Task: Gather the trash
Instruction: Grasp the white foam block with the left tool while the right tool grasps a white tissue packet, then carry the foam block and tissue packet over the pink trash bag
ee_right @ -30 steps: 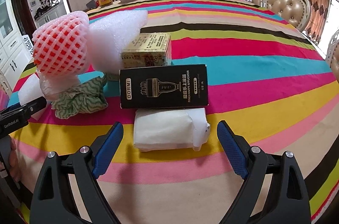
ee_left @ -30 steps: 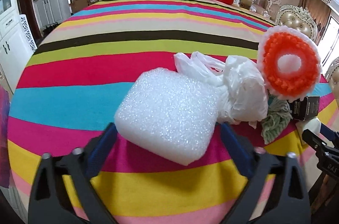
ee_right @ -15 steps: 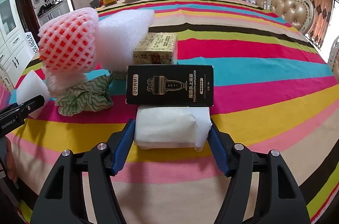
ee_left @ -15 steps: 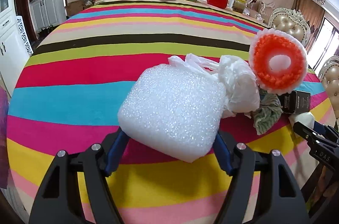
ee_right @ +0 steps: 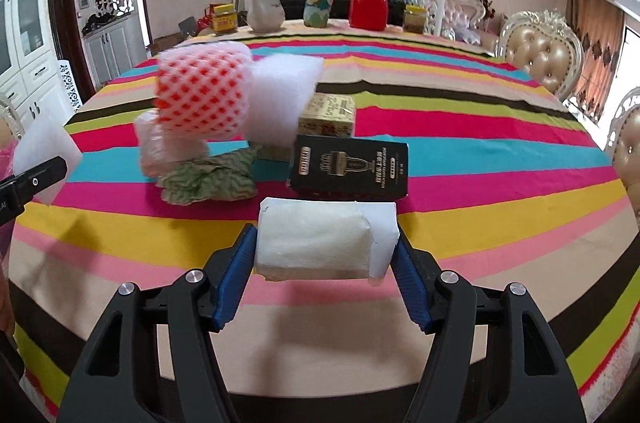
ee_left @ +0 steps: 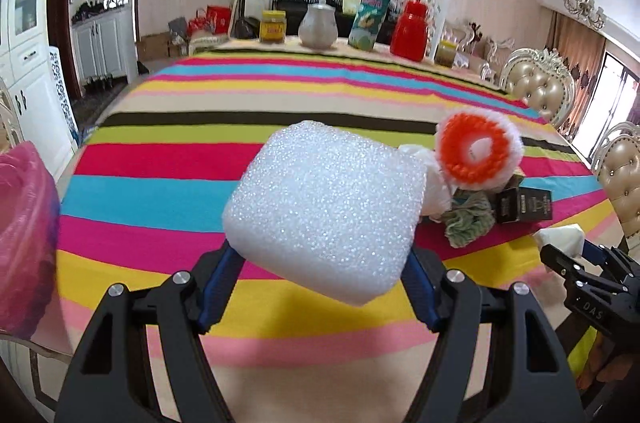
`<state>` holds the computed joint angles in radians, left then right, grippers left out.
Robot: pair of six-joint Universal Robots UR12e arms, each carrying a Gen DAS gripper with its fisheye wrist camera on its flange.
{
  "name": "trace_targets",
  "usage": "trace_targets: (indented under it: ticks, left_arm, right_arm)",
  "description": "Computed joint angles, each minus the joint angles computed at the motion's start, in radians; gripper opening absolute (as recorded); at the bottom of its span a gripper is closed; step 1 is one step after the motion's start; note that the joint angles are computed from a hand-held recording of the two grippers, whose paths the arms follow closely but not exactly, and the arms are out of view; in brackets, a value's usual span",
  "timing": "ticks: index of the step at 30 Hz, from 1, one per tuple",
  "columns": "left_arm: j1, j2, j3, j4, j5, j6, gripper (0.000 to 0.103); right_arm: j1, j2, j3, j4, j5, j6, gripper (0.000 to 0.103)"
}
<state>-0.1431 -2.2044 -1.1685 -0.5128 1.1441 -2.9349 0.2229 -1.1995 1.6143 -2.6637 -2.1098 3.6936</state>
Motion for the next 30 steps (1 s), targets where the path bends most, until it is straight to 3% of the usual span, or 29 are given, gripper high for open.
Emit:
trace_targets:
  ticks: [13, 20, 30]
  left_arm:
    - [0.045, 0.075, -0.120, 0.116, -0.047, -0.014, 0.070]
    - [0.075, 0.102, -0.170, 0.205, -0.029, -0.017, 0.070]
    - [0.125, 0.113, -0.210, 0.365, 0.009, -0.033, 0.070]
  right_arm:
    - [0.056, 0.000, -0.016, -0.054, -0.041, -0.045, 0.063]
    - [0.079, 0.020, -0.016, -0.273, 0.047, -0.141, 0.063]
    - [0.108, 0.094, -0.112, -0.370, 0.126, -0.266, 0.063]
